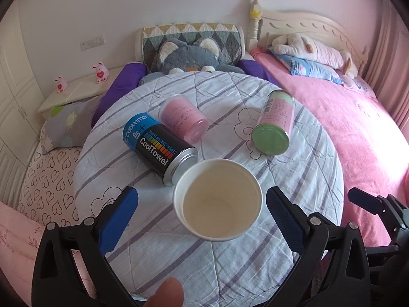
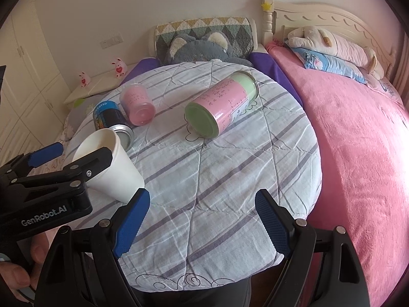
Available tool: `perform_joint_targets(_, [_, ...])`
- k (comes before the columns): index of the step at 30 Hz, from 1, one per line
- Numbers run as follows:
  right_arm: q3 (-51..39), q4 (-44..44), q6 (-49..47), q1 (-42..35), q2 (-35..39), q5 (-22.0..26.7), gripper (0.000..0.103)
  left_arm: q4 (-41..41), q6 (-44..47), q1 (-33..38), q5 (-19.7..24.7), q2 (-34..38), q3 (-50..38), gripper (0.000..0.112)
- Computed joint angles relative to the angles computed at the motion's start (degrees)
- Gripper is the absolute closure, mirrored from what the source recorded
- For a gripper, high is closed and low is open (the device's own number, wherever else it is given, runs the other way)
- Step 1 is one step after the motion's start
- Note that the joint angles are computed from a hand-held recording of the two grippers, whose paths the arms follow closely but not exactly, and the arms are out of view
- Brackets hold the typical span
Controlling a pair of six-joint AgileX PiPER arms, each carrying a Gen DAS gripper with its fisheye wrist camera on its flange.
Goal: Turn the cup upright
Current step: 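Lower the upright white cup onto the cover with the right gripper, then open the right gripper and withdraw it from the white cup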
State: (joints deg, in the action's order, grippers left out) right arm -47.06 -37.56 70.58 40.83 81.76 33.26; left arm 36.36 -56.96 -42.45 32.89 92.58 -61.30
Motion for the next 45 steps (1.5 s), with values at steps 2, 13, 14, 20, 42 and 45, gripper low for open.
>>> perform_joint_targets(2, [-0.12,-0.37,0.22,0.17,-0.12,0.19,0.018,-0.27,0.08,0.14,-0.03,-0.47,0.09,0.01])
perform_joint_targets(13, [-0.37,-1.95,2.08,2.08,-0.48,0.93,0.018,0.71,-1.23,-0.14,1.22,-3.33,1.27,0.01])
perform_joint_targets(14, [-0.45,-2.21,2.31,2.34,-0.6,1.16,0.018,1.0,-1.58,-0.29,1.44,-3.8,1.53,0.01])
perform_joint_targets(20, [-1.48,-7.35,6.74,7.2,-2.9,5.26,0.018,9.09,-8.91,-4.04,6.79,-11.7,6.45,0.01])
perform_joint_targets(42, [-2.09,-15.05,24.92,33.04,-5.77,25.99,0.018,12.4,-27.11,-28.63,33.08,-32.66,21.25,0.009])
perform_joint_targets(45, [-1.94,-15.38,26.51,35.18,-6.01,27.79,0.018,12.78,-29.01,-31.14,34.75,-32.75,21.48,0.009])
